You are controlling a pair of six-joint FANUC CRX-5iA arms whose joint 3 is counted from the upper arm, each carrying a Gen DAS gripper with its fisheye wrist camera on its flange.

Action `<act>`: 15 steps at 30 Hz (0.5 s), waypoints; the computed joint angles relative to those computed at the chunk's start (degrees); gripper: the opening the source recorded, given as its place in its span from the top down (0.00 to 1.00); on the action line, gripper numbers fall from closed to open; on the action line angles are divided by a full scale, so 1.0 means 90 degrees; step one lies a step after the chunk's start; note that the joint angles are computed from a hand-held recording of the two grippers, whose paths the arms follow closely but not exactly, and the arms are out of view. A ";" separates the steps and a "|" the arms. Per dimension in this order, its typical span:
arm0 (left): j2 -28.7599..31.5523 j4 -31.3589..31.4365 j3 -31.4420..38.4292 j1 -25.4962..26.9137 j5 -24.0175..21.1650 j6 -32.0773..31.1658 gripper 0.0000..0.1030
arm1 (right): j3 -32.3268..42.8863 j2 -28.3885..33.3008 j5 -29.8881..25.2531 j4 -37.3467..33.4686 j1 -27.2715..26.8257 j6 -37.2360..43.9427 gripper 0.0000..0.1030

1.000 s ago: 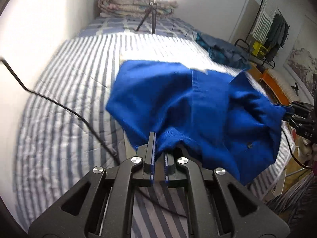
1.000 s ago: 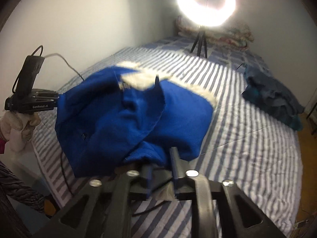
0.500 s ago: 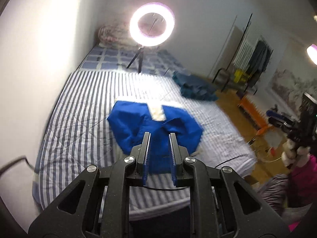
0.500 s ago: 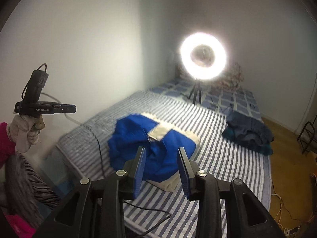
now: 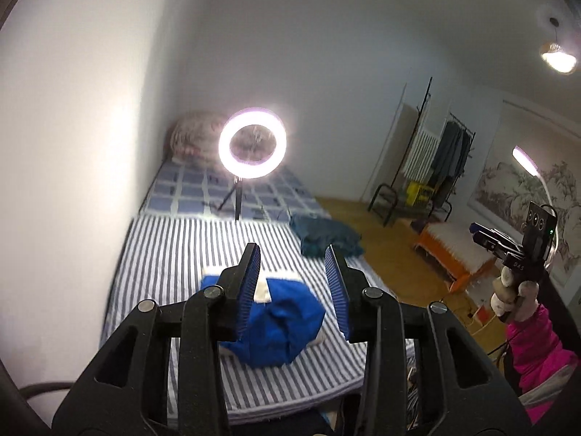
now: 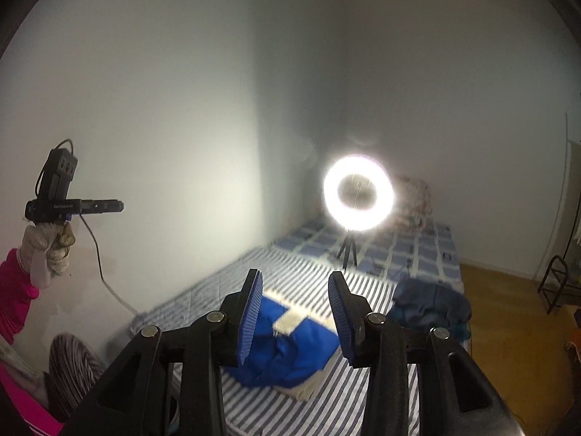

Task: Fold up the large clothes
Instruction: 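Lower the flipped jacket onto the bed and open both tools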

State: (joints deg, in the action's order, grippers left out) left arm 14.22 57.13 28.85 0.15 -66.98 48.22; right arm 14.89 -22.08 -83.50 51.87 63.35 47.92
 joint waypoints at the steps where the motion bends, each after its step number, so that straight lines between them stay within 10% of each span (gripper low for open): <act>1: 0.0120 -0.0002 0.0292 0.0035 -0.0095 0.0127 0.63 | 0.0148 0.0066 -0.0002 0.0076 -0.0039 0.0064 0.60; 6: 0.0284 -0.0181 0.0677 0.0048 0.0119 0.0223 0.42 | 0.0684 0.0378 -0.0069 0.0094 -0.0382 0.0405 0.48; 15: 0.1478 -0.0544 0.0428 -0.0311 0.0060 0.1315 0.42 | -0.0572 0.0099 0.0828 -0.2366 -0.2222 -0.0183 0.47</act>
